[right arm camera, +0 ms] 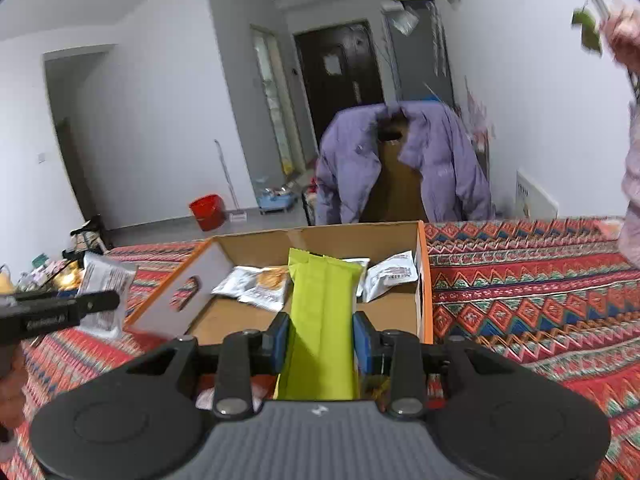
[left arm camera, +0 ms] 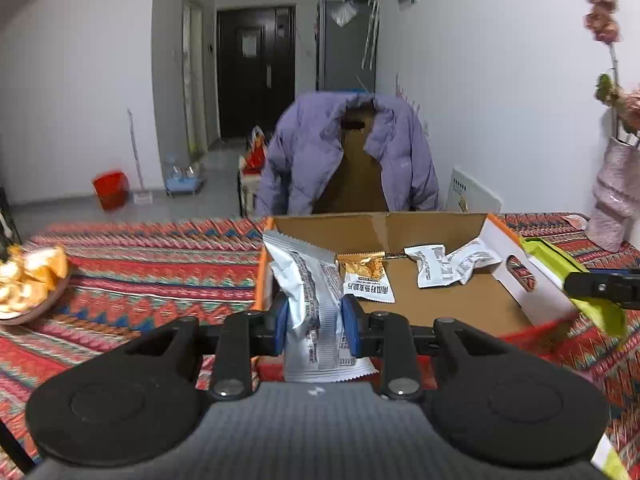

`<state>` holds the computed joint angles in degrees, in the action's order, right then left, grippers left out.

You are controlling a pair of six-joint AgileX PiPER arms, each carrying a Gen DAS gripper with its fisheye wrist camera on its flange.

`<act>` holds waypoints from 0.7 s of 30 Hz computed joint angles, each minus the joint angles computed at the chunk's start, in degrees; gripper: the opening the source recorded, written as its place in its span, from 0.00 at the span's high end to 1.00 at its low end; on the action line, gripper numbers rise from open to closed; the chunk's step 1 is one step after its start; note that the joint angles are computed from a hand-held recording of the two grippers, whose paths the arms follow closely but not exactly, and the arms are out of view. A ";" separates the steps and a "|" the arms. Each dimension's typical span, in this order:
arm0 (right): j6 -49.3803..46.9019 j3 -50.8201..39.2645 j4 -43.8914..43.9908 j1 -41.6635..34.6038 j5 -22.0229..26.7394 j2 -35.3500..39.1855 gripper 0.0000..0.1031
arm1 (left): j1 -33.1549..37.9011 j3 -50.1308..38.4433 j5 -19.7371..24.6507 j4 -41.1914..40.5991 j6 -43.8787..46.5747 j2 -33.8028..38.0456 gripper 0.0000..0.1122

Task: Organize snacks
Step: 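Carry both held packets over the box and lower them inside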

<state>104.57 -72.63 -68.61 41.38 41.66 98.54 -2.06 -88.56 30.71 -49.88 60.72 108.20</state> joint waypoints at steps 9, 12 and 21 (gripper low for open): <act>-23.86 -19.95 16.56 -9.90 2.28 17.11 0.68 | -3.57 -23.53 6.74 16.56 -18.68 18.39 0.72; -25.72 -24.10 16.35 -9.84 5.80 20.68 0.68 | -3.64 -26.37 8.62 17.98 -21.07 20.40 0.66; -22.44 -22.14 13.02 -8.26 5.85 17.57 0.47 | -2.04 -20.07 8.47 11.42 -13.08 15.73 0.42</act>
